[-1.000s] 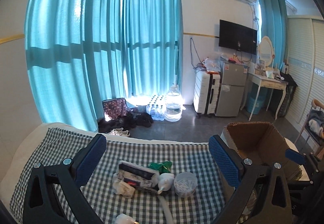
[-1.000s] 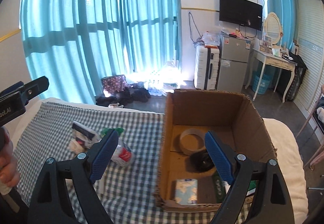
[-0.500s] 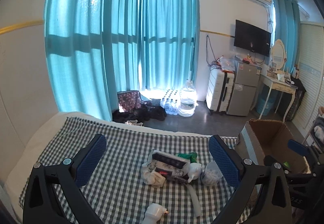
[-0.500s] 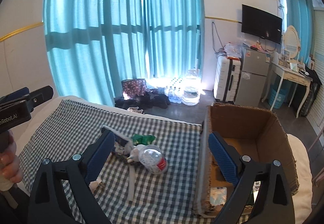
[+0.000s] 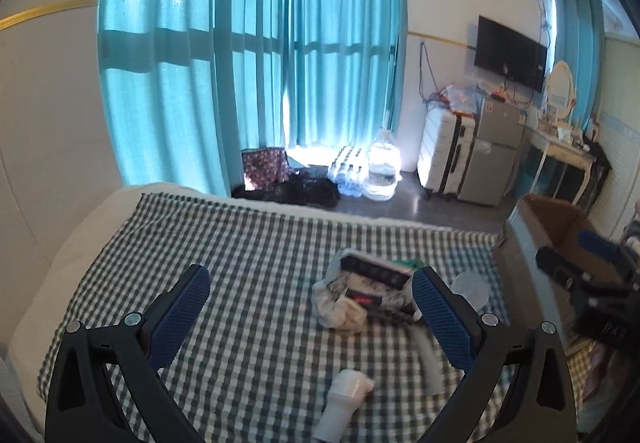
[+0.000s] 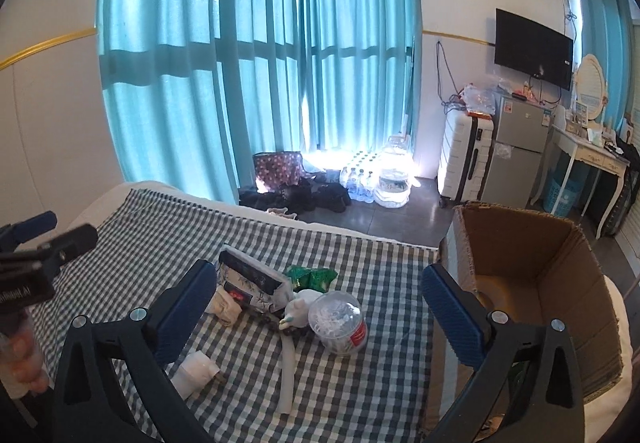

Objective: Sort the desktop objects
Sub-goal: 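Move both grippers back over the items on the bedspread, then grasp the white plastic bottle with the left gripper while the right grasps the clear swab tub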

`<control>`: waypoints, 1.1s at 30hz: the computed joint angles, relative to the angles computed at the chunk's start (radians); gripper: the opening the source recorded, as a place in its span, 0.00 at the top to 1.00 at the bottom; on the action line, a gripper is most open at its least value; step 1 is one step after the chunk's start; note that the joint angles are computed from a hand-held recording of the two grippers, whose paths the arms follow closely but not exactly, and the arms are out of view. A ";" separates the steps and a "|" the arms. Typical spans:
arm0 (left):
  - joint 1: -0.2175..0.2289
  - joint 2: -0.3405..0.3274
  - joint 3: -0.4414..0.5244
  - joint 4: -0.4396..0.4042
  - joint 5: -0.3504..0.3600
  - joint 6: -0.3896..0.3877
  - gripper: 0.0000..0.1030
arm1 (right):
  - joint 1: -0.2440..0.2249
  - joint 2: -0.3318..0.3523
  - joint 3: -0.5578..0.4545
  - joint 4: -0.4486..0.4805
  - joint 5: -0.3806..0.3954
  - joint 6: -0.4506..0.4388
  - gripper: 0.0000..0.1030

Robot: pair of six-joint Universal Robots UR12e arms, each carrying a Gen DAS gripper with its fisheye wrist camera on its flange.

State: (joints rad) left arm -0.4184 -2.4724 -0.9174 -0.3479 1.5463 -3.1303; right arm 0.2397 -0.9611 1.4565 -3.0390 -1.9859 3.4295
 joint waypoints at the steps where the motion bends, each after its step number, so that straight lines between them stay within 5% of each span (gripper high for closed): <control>1: 0.000 -0.003 -0.004 -0.007 0.001 0.008 0.00 | 0.000 0.004 -0.003 0.004 0.000 -0.002 0.00; 13: -0.004 -0.050 0.007 -0.160 -0.022 0.072 0.00 | -0.014 0.036 -0.023 0.045 0.057 0.021 0.00; 19: -0.016 -0.074 0.020 -0.179 0.017 0.106 0.00 | -0.020 0.047 -0.032 0.065 0.065 0.024 0.00; 33: -0.023 -0.115 0.059 -0.243 -0.028 0.159 0.00 | -0.028 0.095 -0.091 0.155 0.078 0.050 0.00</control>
